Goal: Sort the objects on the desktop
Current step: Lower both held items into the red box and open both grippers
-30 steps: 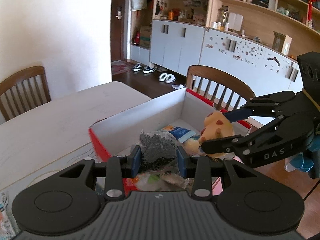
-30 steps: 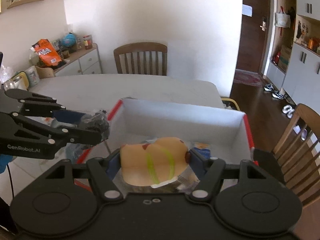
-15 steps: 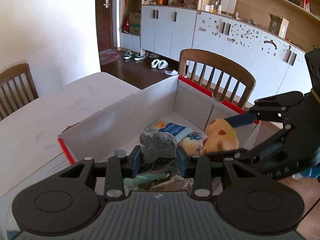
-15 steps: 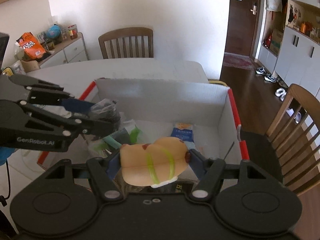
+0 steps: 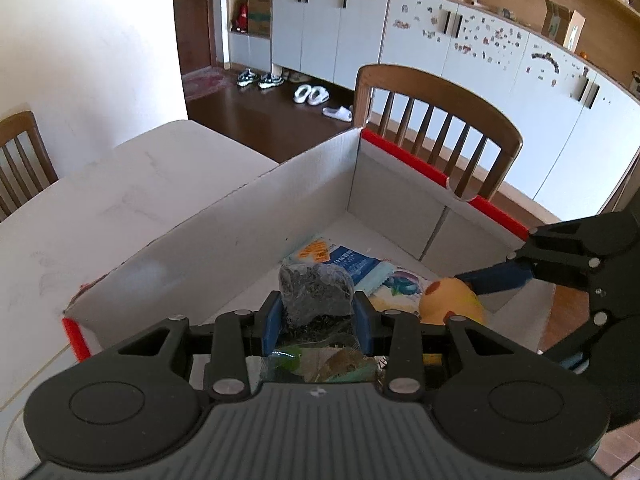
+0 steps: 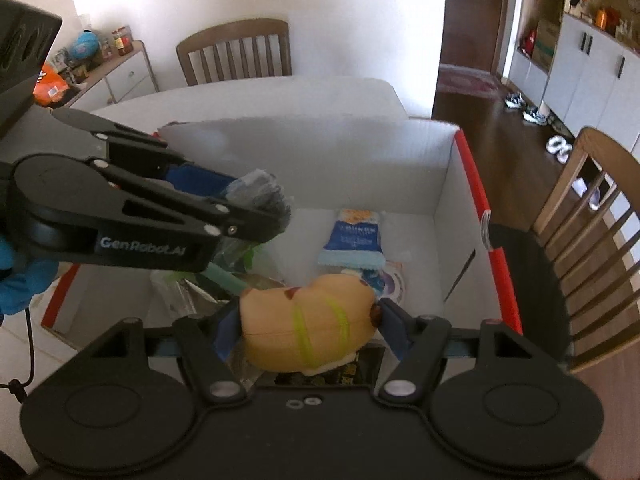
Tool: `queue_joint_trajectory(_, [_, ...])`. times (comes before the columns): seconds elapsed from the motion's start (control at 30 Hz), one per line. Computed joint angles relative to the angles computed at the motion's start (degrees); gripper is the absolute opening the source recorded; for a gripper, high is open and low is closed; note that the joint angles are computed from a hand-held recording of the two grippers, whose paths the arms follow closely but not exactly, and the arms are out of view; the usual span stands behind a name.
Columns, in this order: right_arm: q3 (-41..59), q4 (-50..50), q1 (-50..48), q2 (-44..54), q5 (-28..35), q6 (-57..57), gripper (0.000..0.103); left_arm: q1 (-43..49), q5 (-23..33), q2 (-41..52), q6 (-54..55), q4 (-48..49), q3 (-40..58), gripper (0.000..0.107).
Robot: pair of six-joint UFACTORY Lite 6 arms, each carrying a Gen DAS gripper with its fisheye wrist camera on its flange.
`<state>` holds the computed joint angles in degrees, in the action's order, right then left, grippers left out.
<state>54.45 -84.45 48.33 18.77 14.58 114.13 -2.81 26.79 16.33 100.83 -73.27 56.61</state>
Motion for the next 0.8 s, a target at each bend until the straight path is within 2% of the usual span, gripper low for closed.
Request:
queue_joint_trajectory(0.4, [2.9,6.8,-2.0,3.5,-2.9,-6.9,0.07,-3.3,-0.1,9.4,-15.6,11.4,9.5,0.036])
queue_joint_trajectory(0.57, [2.6,9.4,-2.1,3.4,-3.3,-9.5,0.07,-3.4,-0.1,11.5,-18.9,14.7,11.2,0.036])
queue_joint_trajectory(0.8, [2.5,5.2,-1.8,3.7,-3.2,-5.1,0.07,-3.8,0.5,12.9,-21.2,17.1,12.3,0.036])
